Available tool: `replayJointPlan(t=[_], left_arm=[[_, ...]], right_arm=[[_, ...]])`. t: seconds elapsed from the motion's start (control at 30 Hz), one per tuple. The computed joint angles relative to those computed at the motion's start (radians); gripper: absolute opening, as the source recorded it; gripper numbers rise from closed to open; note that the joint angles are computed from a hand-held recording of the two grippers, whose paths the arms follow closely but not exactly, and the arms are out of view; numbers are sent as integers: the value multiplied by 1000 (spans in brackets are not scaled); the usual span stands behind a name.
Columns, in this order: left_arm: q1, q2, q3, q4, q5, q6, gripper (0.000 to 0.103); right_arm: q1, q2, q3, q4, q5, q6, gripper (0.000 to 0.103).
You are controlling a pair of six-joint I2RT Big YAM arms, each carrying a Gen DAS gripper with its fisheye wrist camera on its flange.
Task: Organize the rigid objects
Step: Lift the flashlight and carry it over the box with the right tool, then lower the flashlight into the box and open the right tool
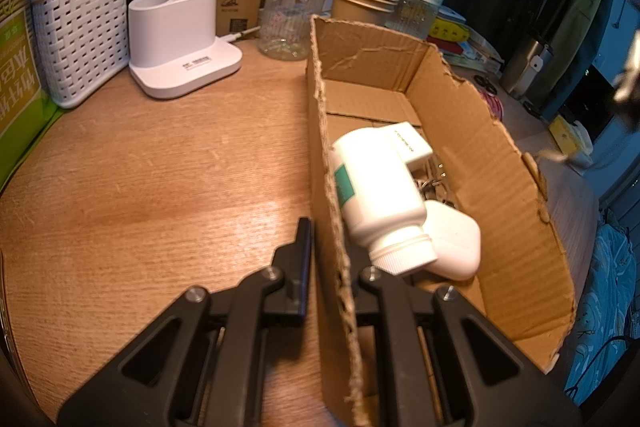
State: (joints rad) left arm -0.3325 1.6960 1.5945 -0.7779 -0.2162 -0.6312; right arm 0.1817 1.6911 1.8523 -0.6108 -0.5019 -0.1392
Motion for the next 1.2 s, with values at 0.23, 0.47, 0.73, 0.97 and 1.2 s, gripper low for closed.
replayJointPlan(t=[0.23, 0.47, 0.73, 0.97, 1.2], left_arm=[[0, 0, 0, 0, 0, 0, 10], [0, 0, 0, 0, 0, 0, 10], [0, 0, 0, 0, 0, 0, 10], [-1, 0, 1, 0, -1, 0, 10], [-2, 0, 1, -1, -2, 0, 10]], right_arm=[[25, 94, 55, -82, 51, -34, 22], [39, 142, 81, -118, 114, -72, 22], [68, 166, 79, -131, 216, -150, 22], [77, 181, 105, -161, 258, -186, 22], [93, 232, 169, -191, 310, -235, 26]])
